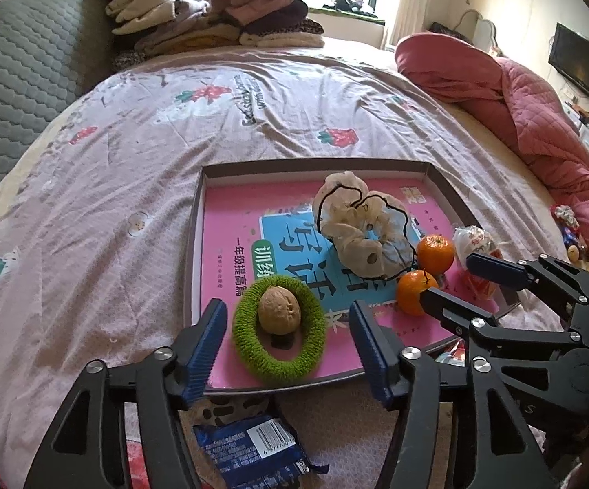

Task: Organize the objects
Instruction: 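Withdraw both open tools toward the blue snack packet and red egg toy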

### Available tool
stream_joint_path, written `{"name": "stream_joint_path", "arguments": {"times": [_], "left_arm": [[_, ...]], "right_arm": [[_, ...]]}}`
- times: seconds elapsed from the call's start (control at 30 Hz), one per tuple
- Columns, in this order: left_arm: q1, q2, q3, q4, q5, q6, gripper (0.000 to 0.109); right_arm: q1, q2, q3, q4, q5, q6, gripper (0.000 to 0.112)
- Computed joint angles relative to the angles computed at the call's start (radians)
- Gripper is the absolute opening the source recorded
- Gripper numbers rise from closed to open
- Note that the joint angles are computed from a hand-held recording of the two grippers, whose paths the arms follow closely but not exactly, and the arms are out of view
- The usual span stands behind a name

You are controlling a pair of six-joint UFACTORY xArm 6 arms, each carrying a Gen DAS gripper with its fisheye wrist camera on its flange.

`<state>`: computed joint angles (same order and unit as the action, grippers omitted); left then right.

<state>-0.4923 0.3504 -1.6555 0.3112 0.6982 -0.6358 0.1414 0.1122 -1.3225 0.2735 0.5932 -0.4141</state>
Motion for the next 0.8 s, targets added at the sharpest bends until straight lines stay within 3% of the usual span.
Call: {"name": "stream_joint_path", "arguments": {"times": [0.23, 0.8], "left_arm": [[-0.008, -0.044, 0.045, 0.104, -0.004, -0.080, 0.067], [-0.014, -0.136, 0.135, 0.205, -0.033, -0.186, 0.071]], "right_arm": [[0.000, -0.041, 0.024, 0.012, -0.014, -0.014, 0.059], [-0.001, -0.139, 0.097, 0.017, -0.103, -0.033, 0.064]]}}
